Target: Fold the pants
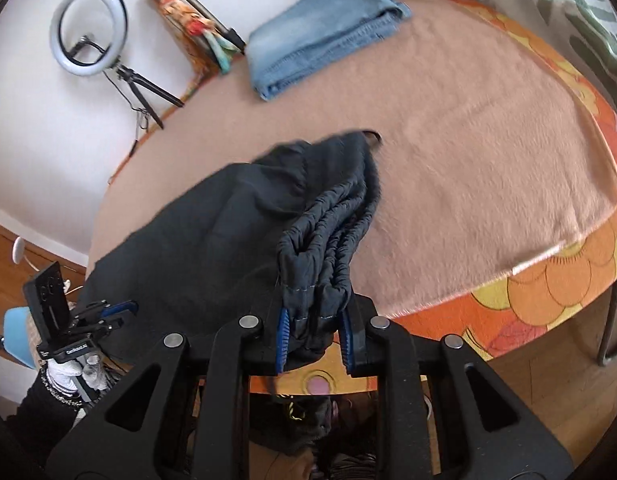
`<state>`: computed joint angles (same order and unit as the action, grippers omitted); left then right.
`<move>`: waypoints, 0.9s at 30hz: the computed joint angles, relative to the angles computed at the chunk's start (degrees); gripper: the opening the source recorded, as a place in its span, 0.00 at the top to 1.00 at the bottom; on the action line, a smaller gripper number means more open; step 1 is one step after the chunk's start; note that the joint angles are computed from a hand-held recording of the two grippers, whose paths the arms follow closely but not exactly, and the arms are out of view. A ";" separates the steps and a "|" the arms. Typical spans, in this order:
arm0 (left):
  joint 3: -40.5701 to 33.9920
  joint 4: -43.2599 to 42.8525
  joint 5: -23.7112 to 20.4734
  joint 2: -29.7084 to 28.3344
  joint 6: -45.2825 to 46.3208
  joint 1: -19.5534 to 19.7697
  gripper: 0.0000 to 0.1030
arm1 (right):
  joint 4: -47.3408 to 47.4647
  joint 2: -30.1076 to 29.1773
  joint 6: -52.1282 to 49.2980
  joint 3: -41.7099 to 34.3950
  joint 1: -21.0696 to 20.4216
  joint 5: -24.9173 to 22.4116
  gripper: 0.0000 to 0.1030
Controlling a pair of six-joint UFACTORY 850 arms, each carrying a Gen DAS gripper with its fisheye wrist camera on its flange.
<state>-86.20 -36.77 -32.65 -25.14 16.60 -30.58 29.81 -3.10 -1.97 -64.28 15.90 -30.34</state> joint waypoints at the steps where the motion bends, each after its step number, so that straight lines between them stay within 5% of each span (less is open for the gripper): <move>1: 0.12 0.44 -0.16 -0.20 -0.43 -0.10 0.84 | -0.87 -0.52 0.39 -0.01 -0.29 -1.22 0.78; 10: 4.67 -0.24 1.98 2.76 -0.06 -0.67 0.84 | -25.25 1.10 18.85 -6.28 3.55 -3.19 0.47; 16: 8.71 3.71 5.79 7.30 -4.99 -0.19 0.84 | -17.84 -4.57 5.71 -14.49 6.72 -2.46 0.45; 22: 10.61 18.18 7.66 10.70 -17.48 1.44 0.77 | -5.88 -16.26 -14.94 -26.47 10.24 -3.98 0.45; 27: 12.85 25.18 8.54 13.44 -26.46 4.18 0.77 | -1.62 -28.24 -25.21 -40.48 12.98 -12.54 0.40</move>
